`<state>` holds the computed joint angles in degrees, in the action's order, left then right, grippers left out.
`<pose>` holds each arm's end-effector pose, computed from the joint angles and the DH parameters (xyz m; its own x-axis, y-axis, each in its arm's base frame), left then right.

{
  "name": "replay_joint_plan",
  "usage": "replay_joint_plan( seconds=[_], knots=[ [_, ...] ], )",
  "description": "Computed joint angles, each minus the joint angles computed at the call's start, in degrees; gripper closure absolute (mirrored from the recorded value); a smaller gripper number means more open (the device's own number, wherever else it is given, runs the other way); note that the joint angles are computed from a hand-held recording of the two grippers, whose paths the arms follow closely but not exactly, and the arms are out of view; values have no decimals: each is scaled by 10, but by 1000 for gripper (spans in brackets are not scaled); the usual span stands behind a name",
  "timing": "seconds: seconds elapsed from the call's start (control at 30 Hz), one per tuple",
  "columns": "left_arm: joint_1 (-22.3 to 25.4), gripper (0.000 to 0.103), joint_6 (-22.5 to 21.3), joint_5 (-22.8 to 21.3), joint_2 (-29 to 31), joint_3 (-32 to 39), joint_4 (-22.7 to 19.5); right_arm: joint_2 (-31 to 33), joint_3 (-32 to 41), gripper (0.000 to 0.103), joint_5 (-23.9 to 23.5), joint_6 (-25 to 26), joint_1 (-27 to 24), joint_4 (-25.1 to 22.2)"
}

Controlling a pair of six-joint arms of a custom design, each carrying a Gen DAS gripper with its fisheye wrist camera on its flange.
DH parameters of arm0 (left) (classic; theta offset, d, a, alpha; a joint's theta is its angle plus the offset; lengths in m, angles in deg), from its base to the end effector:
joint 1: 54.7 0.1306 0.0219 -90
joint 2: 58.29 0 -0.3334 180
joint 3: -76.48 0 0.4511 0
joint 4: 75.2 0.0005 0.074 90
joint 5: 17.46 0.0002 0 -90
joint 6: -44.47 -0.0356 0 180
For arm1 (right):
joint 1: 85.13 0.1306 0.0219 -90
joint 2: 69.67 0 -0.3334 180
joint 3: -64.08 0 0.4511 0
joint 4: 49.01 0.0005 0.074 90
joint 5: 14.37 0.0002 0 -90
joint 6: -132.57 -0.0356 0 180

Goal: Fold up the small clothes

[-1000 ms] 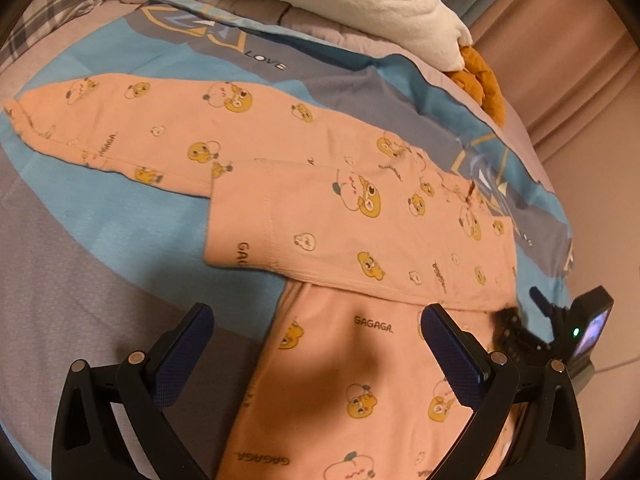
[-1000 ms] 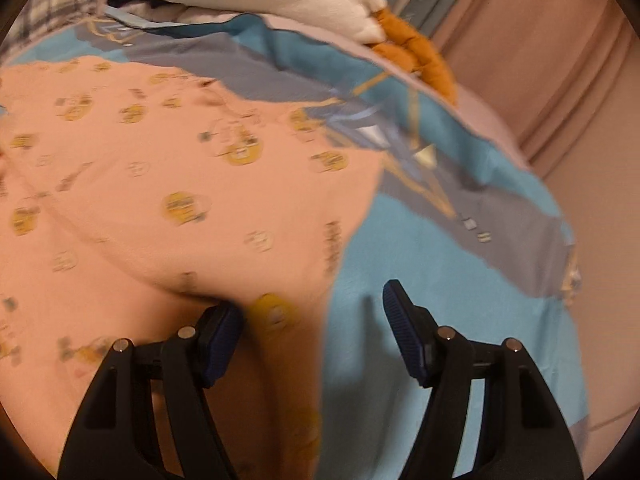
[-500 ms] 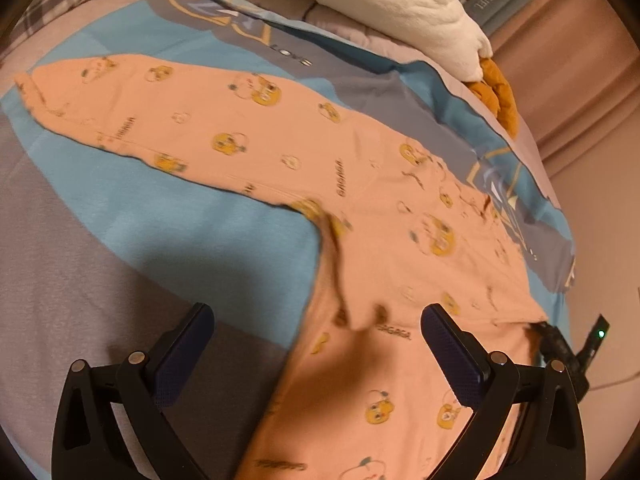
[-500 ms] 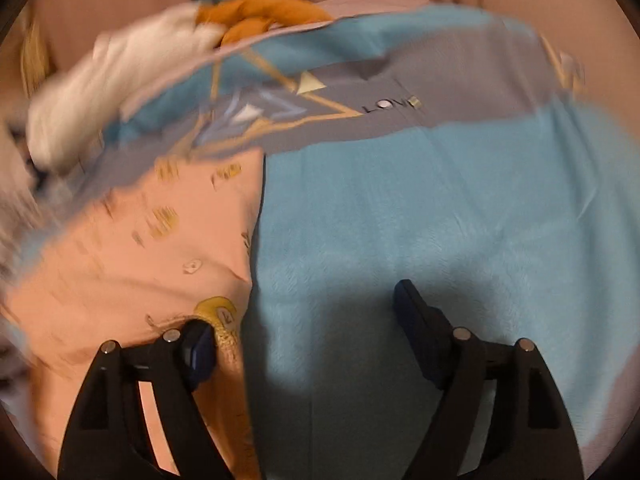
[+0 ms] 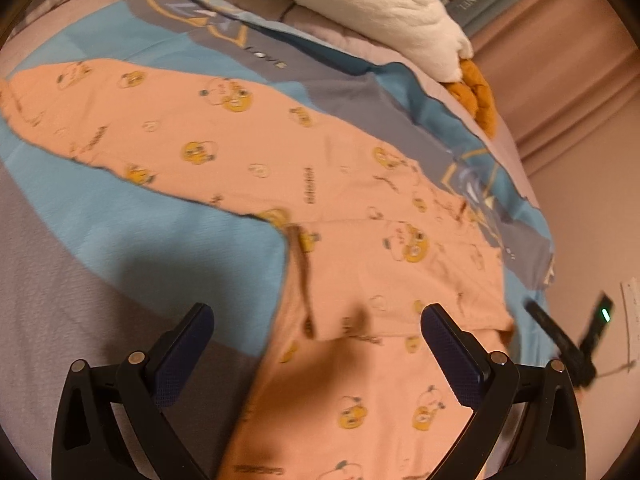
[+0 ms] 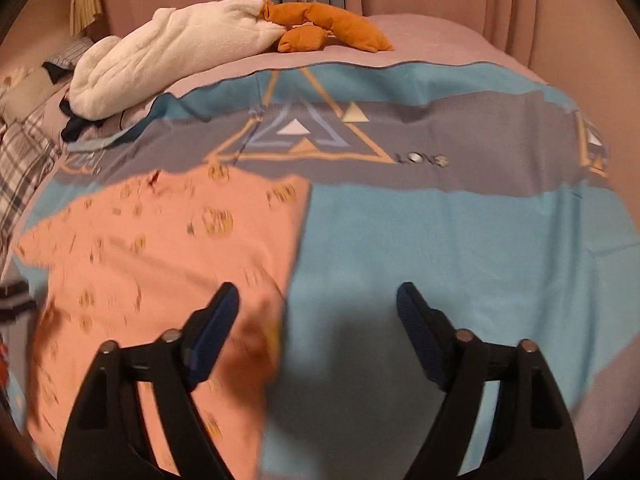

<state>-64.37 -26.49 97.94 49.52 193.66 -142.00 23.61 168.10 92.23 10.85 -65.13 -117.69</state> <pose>0.6144 -0.1207 0.4319 -0.9091 -0.1440 -0.3910 0.0876 0.8513 -0.5173 0.5124 0.1751 0.4558 -0.7748 0.2542 -0.5788 0.2611 0.9625 0.0731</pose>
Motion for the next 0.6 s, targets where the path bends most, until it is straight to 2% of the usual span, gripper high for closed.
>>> replay_joint_plan(
  seconds=[0.03,0.07,0.17,0.27,0.33,0.37,0.4,0.5,0.6],
  knots=[
    [-2,1,-5,3,1,2,-2,19,16,41,-4,7,-3,6],
    [-5,1,-12,4,3,6,-6,43,35,50,-7,12,-5,13],
    [-13,1,-39,-5,8,14,-16,103,87,52,-3,23,-4,13],
    [-20,1,-59,-20,19,23,-23,156,144,53,-3,26,-4,-10],
    [-23,1,-67,-24,29,31,-29,180,168,67,-6,35,-7,-21],
    [-25,1,-70,-28,34,36,-31,196,186,92,-4,42,-8,-37],
    [-27,1,-72,-32,38,38,-32,205,195,99,-6,47,-11,-48],
    [-32,1,-75,-52,49,46,-32,189,174,100,-16,63,-14,-27],
    [-36,1,-75,-72,57,52,-27,162,143,100,22,45,-21,4]
  ],
)
